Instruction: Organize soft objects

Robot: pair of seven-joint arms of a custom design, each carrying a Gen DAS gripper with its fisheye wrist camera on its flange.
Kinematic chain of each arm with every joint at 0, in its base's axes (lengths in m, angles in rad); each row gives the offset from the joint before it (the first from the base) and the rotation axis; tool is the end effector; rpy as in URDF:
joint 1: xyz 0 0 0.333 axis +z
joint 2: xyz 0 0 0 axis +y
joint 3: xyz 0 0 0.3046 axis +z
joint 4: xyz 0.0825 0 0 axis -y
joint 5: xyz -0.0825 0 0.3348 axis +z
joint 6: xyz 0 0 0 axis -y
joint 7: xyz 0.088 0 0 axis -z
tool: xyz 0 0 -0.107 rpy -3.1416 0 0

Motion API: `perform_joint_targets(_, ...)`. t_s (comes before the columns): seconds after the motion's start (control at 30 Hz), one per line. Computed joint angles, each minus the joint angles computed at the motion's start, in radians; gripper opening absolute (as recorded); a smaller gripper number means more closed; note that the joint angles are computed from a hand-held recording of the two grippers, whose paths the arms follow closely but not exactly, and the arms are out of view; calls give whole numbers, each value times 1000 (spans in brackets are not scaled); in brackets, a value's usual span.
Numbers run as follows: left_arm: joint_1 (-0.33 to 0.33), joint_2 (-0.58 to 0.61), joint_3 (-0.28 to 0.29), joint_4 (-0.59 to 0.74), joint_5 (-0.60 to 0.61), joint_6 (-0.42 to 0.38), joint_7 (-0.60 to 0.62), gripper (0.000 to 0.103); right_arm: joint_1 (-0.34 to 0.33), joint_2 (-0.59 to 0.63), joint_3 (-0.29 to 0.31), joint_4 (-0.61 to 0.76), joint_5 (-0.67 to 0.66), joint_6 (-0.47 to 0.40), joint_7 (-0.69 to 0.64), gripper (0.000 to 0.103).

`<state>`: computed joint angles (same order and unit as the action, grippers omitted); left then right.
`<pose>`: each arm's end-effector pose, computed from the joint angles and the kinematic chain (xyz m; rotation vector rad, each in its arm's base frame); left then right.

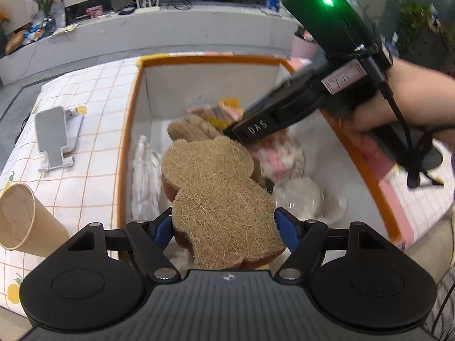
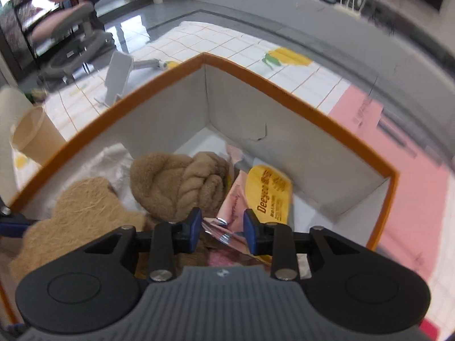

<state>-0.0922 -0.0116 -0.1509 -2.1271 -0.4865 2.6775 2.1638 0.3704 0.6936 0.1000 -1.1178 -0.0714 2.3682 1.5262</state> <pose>0.5253 -0.1157 0.4889 -1.4548 2.3479 -0.8365 0.6659 0.3087 0.4720 -2.2808 1.3369 -0.4197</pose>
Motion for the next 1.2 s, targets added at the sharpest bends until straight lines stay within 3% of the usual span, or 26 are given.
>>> perform_joint_targets(0.03, -2, -4, -2, -15, 4, 23, 13, 85, 25, -11, -29, -21, -44, 19, 17, 57)
perform_joint_targets(0.07, -4, -5, -3, -21, 17, 34, 11, 85, 54, -24, -64, -46, -94, 32, 62, 63)
perform_joint_targets(0.1, -5, -6, -4, -25, 32, 40, 0, 85, 68, -33, -84, -59, -124, 36, 108, 64)
perform_joint_targets(0.23, -6, -7, -5, -31, 81, 47, -49, 89, 30, -82, -64, -122, -99, 88, 212, 62)
perform_joint_targets(0.33, -10, -19, -10, -58, 136, 99, -99, 92, 34, -134, -80, -186, -158, 131, 247, 62)
perform_joint_targets(0.57, -26, -53, -12, -94, 166, 158, -106, 95, -16, -272, -51, -360, -147, 211, 296, 62)
perform_joint_targets(0.7, 1, -63, -33, -122, 343, 237, -289, 97, -48, -374, -36, -505, -135, 287, 302, 62)
perform_joint_targets(0.83, 26, -82, -50, -124, 494, 247, -452, 97, -87, -489, -21, -655, -98, 343, 269, 63)
perform_joint_targets(1.0, 24, -126, -66, -147, 515, 301, -555, 97, -118, -639, -45, -850, -106, 438, 278, 70)
perform_joint_targets(1.1, -31, -149, -44, -142, 399, 289, -521, 97, -143, -722, -65, -969, -93, 508, 288, 75)
perform_joint_targets(1.2, -22, -172, -88, -153, 431, 295, -562, 97, -168, -786, -87, -1071, -77, 543, 292, 78)
